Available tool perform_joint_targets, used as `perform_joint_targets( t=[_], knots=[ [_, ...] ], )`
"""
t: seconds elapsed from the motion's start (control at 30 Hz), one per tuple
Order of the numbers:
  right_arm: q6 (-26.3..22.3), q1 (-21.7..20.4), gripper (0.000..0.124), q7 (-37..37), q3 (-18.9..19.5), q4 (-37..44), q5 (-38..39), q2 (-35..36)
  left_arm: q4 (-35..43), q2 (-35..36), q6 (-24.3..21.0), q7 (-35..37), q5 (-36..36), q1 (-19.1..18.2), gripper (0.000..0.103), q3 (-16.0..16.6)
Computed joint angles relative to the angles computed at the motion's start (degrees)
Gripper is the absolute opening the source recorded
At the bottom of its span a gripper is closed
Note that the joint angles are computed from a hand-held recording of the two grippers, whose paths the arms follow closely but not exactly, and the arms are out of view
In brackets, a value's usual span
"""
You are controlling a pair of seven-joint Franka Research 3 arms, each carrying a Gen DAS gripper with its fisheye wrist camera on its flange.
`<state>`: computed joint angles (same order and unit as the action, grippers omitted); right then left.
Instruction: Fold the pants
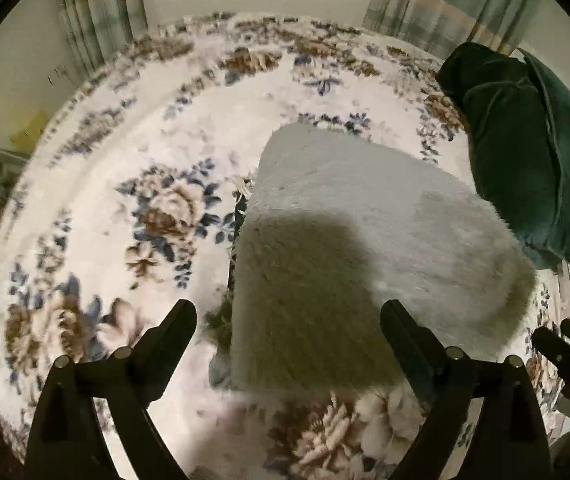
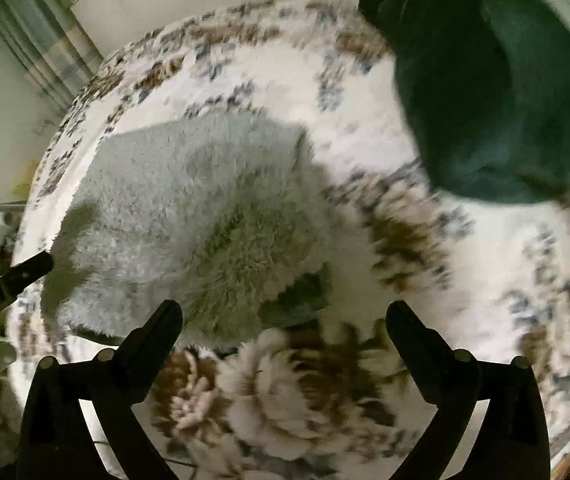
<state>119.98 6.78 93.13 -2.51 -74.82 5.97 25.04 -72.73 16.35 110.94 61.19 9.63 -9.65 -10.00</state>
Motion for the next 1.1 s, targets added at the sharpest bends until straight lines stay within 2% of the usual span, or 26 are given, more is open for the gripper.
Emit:
perform_joint_targets(
  t=[0.07, 0.2, 0.33, 0.57, 0.87, 0.97, 1.03, 1.1],
  knots=[
    [1.96, 0.77, 0.103, 1.00, -0.90, -5.05, -2.44, -5.44, 0.50, -1.41, -1.46, -1.17, 2.70, -1.41, 0.094, -0.06],
    [2.70, 0.89, 0.103, 3.10, -0.93, -11.00, -4.91, -14.12, 0.49, -5.68, -3.23, -3.60, 6.16, -3.65, 0.094, -0.82],
    [1.72, 0.10, 0.103, 3.03, -0.14, -15.11, -6.32, -22.70, 1.86, -8.90, -6.60, -6.28, 10.31, -6.09, 0.094, -1.93],
    [-1.92, -2.27, 0.103, -2.77, 0.62, -19.87, -3.37, -37.48, 4.72, -14.91, -13.65, -11.80, 16.76, -10.55, 0.094, -5.28],
    [-9.16, -5.17, 0.103, -8.29, -0.29, -19.43, 0.37, -51.75, 13.01, -17.61, -25.01, -16.39, 27.96, -16.81, 0.094, -11.43],
    [-13.11, -5.66, 0.103, -9.88, -1.35, -16.76, 2.16, -54.28, 19.06, -15.83, -30.97, -17.35, 33.47, -20.49, 0.094, -13.53],
    [-15.24, -6.06, 0.103, -10.79, -1.66, -15.18, 2.67, -55.60, 20.36, -15.89, -32.34, -17.96, 34.74, -22.31, 0.094, -13.75],
    [-17.13, -6.61, 0.103, -11.31, -1.67, -13.55, 2.63, -56.97, 24.01, -14.38, -35.57, -17.66, 38.37, -25.17, 0.094, -14.58]
  ],
)
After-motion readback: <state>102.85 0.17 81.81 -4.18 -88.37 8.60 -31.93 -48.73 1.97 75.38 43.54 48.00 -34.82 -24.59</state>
